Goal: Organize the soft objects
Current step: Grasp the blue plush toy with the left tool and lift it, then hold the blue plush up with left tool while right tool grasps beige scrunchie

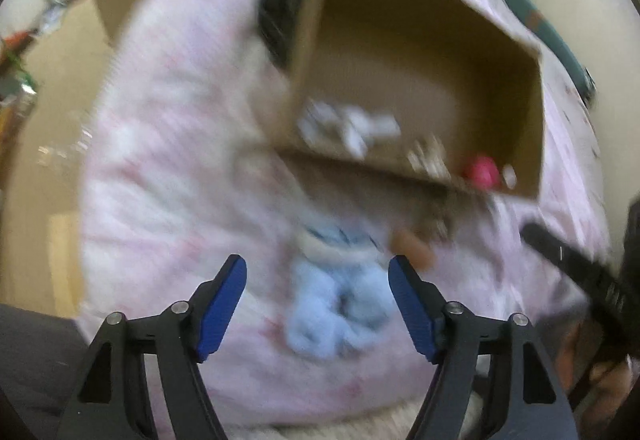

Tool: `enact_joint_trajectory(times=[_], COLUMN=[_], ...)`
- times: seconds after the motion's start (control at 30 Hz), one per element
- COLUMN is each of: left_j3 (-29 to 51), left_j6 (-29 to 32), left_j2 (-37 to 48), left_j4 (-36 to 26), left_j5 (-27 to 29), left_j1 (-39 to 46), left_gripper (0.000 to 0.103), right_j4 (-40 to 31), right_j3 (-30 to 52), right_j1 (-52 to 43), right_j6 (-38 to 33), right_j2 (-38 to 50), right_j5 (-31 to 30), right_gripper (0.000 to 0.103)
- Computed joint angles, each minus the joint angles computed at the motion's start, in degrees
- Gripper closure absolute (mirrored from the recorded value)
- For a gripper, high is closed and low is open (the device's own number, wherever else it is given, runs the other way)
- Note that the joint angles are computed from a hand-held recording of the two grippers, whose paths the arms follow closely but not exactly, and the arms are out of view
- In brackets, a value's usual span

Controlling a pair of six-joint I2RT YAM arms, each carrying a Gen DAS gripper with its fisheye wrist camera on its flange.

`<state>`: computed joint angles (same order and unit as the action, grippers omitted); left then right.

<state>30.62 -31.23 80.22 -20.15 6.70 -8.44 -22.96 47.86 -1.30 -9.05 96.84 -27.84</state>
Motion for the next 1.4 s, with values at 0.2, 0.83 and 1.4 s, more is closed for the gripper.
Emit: enact_joint_trajectory(times=[0.2, 0.83, 1.4], left_j3=[2.7, 3.9, 2.1], left_j6=[-0.6, -1.5, -2.5], left_j2=[12.0, 10.4, 6.5], left_j4=[4.1, -0.3, 0.5], left_j5=[-1.3, 0.1, -4.6], left_j1=[-7.7, -5.6, -1.0], left_gripper=[0.031, 0.088, 0.088], right_j4=[-0.2, -0.5, 2.4], right_j3=[0.9, 1.2, 1.8], right_j1=[-0.4, -0.6, 5.7], right_j6=[1.1, 1.0, 1.7], right_j2=[1.4, 2.6, 8.9], right_j5=[-0.3, 0.6, 8.6], right_gripper=[0.024, 0.024, 0.024])
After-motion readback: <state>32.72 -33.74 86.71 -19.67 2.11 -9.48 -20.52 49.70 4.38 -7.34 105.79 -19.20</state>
